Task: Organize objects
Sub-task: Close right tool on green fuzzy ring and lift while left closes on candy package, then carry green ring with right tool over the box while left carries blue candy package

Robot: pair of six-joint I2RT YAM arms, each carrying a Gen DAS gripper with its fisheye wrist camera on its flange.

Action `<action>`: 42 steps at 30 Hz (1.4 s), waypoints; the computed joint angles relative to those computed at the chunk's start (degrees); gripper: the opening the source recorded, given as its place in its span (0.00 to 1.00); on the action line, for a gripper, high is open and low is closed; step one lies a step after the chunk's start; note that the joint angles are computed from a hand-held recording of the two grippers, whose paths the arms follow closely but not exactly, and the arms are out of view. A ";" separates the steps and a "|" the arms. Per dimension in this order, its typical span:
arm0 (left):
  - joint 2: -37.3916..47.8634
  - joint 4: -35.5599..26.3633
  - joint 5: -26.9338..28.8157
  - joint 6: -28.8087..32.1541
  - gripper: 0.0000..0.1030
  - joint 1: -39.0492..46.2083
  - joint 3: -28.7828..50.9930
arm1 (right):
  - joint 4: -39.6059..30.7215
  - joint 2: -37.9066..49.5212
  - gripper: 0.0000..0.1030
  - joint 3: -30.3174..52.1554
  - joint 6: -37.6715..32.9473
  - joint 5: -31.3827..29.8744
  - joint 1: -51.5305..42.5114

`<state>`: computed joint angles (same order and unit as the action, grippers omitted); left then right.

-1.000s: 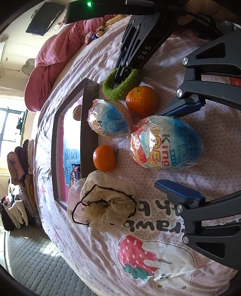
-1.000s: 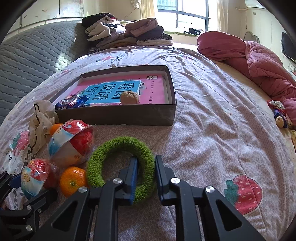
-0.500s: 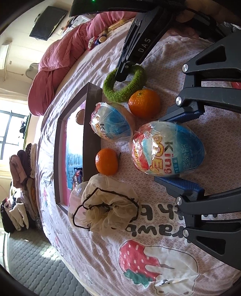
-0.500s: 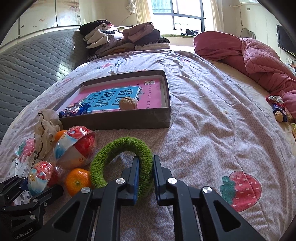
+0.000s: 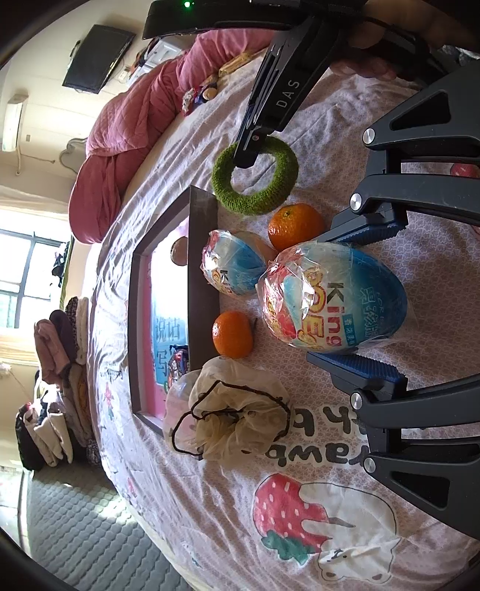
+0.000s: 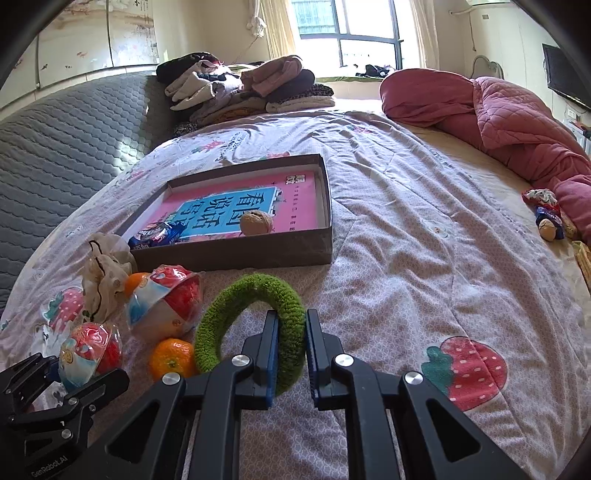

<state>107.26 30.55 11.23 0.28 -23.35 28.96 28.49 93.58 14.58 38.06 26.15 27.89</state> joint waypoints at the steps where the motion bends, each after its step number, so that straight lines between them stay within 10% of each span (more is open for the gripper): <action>1: -0.27 0.04 0.10 0.06 0.51 0.14 -0.18 | -0.44 -0.50 0.13 -0.08 0.23 0.38 0.34; 42: -18.91 -5.94 2.08 2.58 0.51 7.80 -6.09 | -24.00 -22.65 0.13 2.31 8.88 14.31 17.20</action>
<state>88.35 24.61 13.31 2.85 -15.55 22.87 4.50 70.93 16.88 46.94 40.46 45.09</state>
